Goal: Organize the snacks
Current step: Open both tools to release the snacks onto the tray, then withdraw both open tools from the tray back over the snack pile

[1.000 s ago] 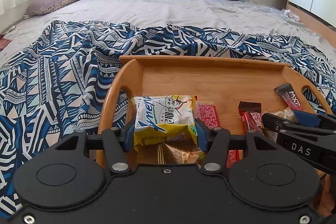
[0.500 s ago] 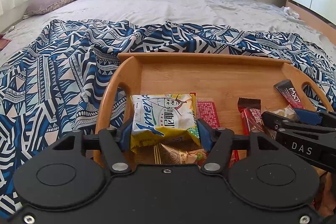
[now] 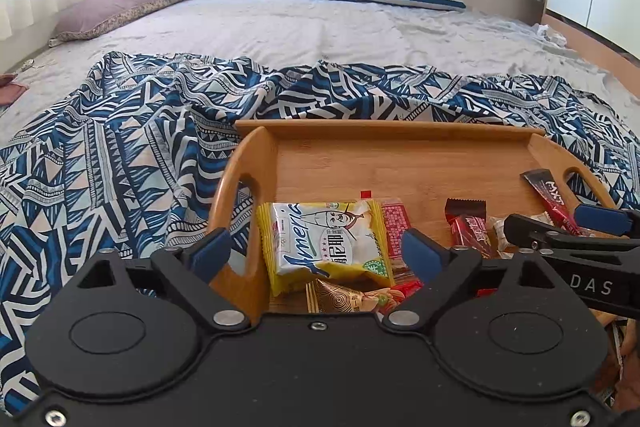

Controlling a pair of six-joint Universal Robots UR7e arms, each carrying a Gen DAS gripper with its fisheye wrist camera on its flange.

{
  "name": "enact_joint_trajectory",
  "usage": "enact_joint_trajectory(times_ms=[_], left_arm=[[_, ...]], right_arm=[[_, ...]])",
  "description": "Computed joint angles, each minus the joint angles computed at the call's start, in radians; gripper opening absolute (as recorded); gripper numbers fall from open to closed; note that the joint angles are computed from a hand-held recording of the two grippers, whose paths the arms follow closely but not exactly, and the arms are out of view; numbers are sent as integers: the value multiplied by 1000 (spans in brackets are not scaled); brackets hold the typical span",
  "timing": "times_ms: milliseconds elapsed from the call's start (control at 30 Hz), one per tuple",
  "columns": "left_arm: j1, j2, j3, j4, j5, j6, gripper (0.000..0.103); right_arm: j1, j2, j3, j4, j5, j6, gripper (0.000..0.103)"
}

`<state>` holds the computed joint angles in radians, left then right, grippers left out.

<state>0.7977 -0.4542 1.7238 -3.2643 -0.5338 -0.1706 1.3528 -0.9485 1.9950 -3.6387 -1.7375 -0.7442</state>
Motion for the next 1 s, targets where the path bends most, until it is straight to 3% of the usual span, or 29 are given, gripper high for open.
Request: enact_joint_trajectory(times_ms=[267, 667, 1000], left_arm=[[-38, -54, 81, -70, -24, -8, 100], [-119, -116, 221, -170, -63, -46, 103], [-183, -128, 317, -203, -56, -100, 103]], right_arm=[[1, -51, 67, -69, 43, -44, 103], [-30, -152, 206, -176, 116, -112, 103], [-101, -216, 314, -264, 196, -182, 103]])
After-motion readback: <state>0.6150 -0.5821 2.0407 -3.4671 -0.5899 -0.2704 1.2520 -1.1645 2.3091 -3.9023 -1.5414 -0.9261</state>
